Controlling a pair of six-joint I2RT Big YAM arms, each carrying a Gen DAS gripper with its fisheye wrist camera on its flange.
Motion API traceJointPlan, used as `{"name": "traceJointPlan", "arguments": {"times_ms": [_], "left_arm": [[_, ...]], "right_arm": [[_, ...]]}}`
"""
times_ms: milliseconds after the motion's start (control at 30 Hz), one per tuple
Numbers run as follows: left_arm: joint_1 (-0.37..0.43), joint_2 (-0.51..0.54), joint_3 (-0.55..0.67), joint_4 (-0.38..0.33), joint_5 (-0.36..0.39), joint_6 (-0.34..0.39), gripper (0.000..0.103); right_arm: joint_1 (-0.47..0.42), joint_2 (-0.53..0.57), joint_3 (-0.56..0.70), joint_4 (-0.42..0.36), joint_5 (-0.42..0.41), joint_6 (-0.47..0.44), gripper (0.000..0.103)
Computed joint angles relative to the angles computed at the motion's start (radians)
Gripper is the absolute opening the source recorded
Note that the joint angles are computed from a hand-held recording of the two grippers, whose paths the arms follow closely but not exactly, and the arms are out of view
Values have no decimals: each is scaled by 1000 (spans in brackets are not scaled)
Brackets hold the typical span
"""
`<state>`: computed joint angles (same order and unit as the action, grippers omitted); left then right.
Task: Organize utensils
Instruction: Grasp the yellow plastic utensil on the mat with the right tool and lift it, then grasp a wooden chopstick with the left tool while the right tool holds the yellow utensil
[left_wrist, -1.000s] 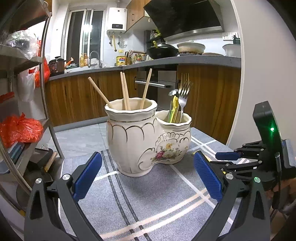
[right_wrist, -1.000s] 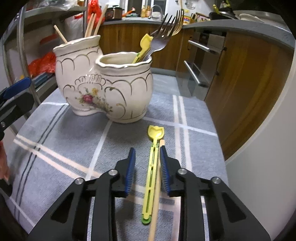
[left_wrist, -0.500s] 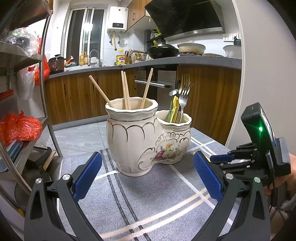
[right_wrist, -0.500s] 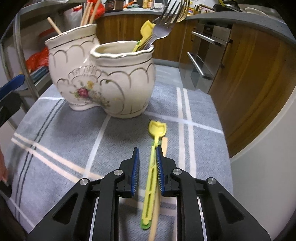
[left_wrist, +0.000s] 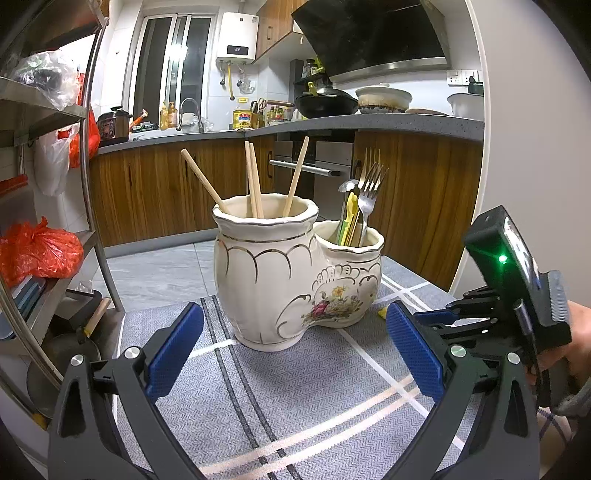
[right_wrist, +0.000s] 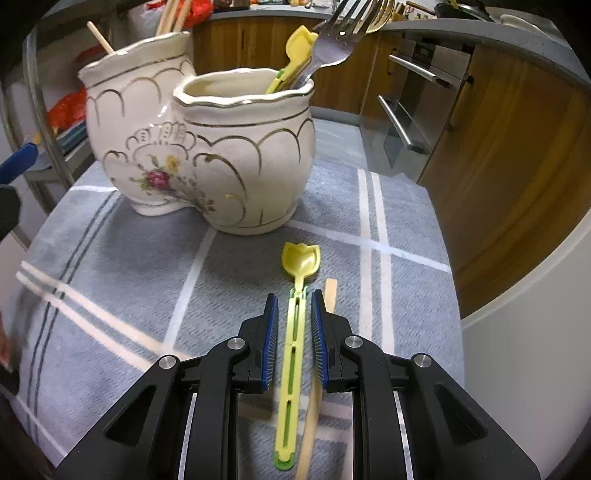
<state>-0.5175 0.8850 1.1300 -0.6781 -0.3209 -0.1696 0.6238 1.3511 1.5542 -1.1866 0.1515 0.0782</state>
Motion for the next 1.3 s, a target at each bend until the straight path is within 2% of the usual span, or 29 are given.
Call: {"name": "traceJointPlan", "arguments": {"times_ms": [67, 133, 333, 467, 567, 700, 800, 867, 1033, 1067, 1133, 1200, 1300], "left_arm": [[1, 0, 0, -2, 2, -1, 98], [4, 0, -2, 0, 7, -5, 98], [-1, 7, 2, -2, 1, -7, 98], [-8, 14, 4, -4, -17, -3, 98], [-18, 20, 10, -17, -38, -3, 98], [-42, 52, 46, -70, -18, -34, 98], [-89, 99, 100, -139, -46, -67, 98], [-129, 145, 147, -189, -60, -114, 97], [-196, 244, 223, -249, -53, -217, 97], [-203, 259, 234, -254, -52, -228, 96], [-232, 313, 274, -288, -53, -260, 87], [-251, 356, 311, -318, -43, -277, 74], [-274, 407, 351, -357, -43, -319, 62]], "right_arm": [[-4, 7, 7, -6, -8, -5, 19], [-5, 9, 8, -6, -20, -15, 11], [1, -7, -14, 26, -12, -18, 10], [-3, -61, -51, 95, -22, 7, 10], [-18, -124, -82, 187, -49, 33, 10], [-40, -206, -137, 309, -50, 71, 10], [-56, -243, -175, 366, 8, 88, 10], [-70, -263, -193, 384, 17, 110, 10], [-148, -311, -244, 409, -24, 145, 10], [-161, -320, -254, 415, -36, 155, 10], [-183, -341, -279, 424, -63, 165, 10], [-193, -348, -289, 429, -77, 163, 10], [-204, -358, -302, 438, -91, 155, 10]]}}
